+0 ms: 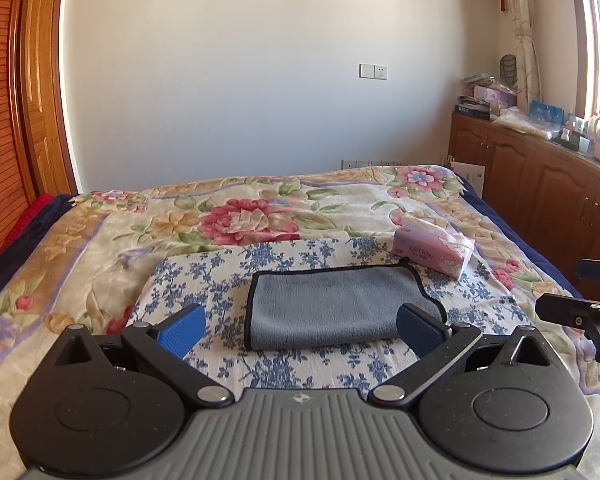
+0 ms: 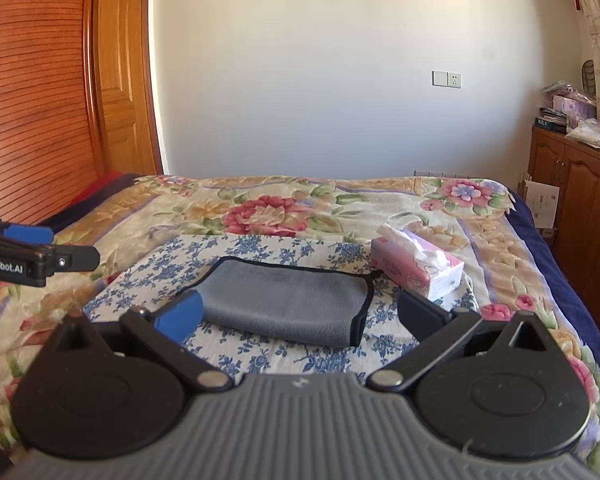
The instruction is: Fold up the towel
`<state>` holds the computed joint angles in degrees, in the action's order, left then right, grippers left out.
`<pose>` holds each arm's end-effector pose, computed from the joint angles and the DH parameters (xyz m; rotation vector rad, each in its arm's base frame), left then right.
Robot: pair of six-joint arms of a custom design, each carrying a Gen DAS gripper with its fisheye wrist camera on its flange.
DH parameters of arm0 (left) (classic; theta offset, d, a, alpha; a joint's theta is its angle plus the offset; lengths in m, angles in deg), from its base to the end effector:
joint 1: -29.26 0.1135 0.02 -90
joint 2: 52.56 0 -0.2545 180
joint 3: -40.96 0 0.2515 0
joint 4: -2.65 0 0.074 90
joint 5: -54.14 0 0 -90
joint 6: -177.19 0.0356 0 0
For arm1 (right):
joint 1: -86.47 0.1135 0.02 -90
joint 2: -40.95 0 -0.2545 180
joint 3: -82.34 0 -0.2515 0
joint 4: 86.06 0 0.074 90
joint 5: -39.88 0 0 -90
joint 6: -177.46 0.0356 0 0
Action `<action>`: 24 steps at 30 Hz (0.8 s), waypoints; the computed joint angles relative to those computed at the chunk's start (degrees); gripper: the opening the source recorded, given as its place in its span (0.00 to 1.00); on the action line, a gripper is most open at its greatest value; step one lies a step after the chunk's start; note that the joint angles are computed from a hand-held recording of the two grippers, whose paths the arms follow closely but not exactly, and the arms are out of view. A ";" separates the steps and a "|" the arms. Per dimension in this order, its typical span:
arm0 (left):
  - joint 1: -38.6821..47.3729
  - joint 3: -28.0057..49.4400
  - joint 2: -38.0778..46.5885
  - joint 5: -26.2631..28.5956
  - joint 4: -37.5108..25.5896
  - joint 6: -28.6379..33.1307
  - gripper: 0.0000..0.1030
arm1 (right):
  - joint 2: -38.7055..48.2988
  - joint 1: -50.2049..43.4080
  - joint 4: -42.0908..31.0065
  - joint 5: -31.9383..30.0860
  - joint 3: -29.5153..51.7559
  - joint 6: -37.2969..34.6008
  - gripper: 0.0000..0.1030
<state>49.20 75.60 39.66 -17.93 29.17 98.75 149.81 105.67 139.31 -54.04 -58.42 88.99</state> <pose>0.2454 0.0774 0.0999 0.0329 2.0836 0.0032 0.2728 0.0976 0.0736 -0.3518 1.9745 0.3007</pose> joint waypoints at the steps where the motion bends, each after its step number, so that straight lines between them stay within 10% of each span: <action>1: 0.36 -0.50 0.15 0.42 0.48 0.16 1.00 | 0.17 0.27 0.52 0.26 -0.43 0.14 1.00; 24: 4.92 -6.59 6.89 3.05 11.40 3.28 1.00 | 3.25 3.09 6.36 2.59 -5.17 2.40 1.00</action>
